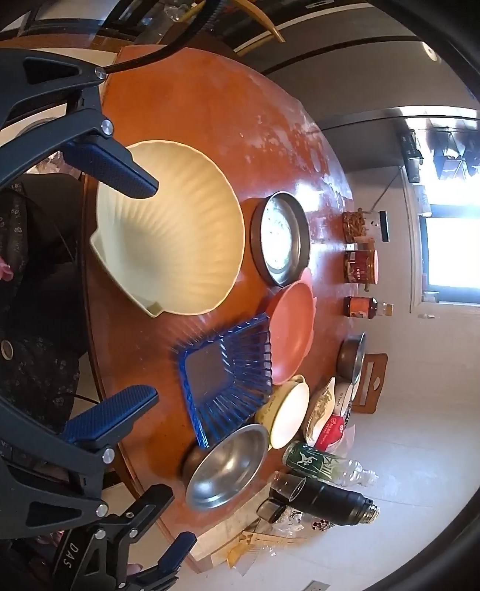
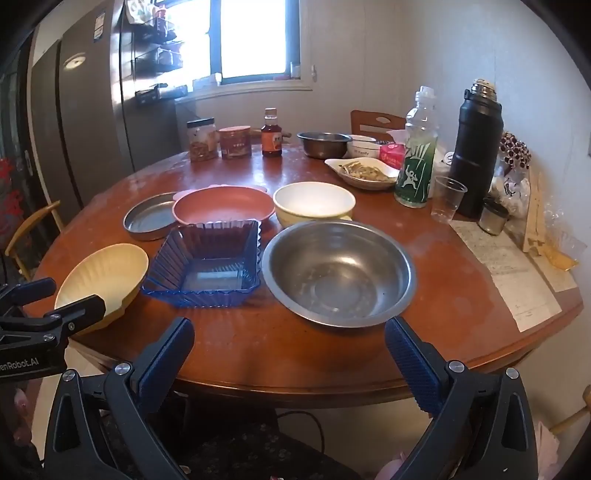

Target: Organize plates and bowls

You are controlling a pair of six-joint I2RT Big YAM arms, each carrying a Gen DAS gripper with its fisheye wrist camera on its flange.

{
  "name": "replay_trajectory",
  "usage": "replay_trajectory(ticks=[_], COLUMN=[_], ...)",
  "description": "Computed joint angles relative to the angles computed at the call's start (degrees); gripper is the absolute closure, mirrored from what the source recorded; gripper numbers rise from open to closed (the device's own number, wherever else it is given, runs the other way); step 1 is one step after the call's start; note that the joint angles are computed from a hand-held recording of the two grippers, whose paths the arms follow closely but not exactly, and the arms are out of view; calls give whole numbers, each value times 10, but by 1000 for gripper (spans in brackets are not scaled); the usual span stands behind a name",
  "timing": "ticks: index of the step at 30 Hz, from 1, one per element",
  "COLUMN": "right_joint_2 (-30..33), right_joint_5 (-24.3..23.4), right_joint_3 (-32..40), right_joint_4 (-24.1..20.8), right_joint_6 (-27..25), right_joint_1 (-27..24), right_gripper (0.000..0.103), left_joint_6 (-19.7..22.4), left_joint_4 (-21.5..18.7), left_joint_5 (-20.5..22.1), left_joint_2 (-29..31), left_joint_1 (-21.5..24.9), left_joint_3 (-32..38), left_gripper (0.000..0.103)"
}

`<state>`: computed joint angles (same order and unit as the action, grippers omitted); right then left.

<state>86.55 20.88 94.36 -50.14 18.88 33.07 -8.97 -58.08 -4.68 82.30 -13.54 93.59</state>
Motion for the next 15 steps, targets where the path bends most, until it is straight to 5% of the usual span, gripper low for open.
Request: replay_trajectory(ticks=[15], right_joint_2=[3], right_joint_5=[-10], right_joint_3=[5], right_joint_4=[-8], right_joint_6=[8], right_joint_1=[-3], right_gripper=[0], left_joint_6=[-6], left_joint_4=[-9], left_joint_5=[-4], left_joint_2=[4], left_joint_1=[-1], left_joint_3=[5], left_gripper=[1])
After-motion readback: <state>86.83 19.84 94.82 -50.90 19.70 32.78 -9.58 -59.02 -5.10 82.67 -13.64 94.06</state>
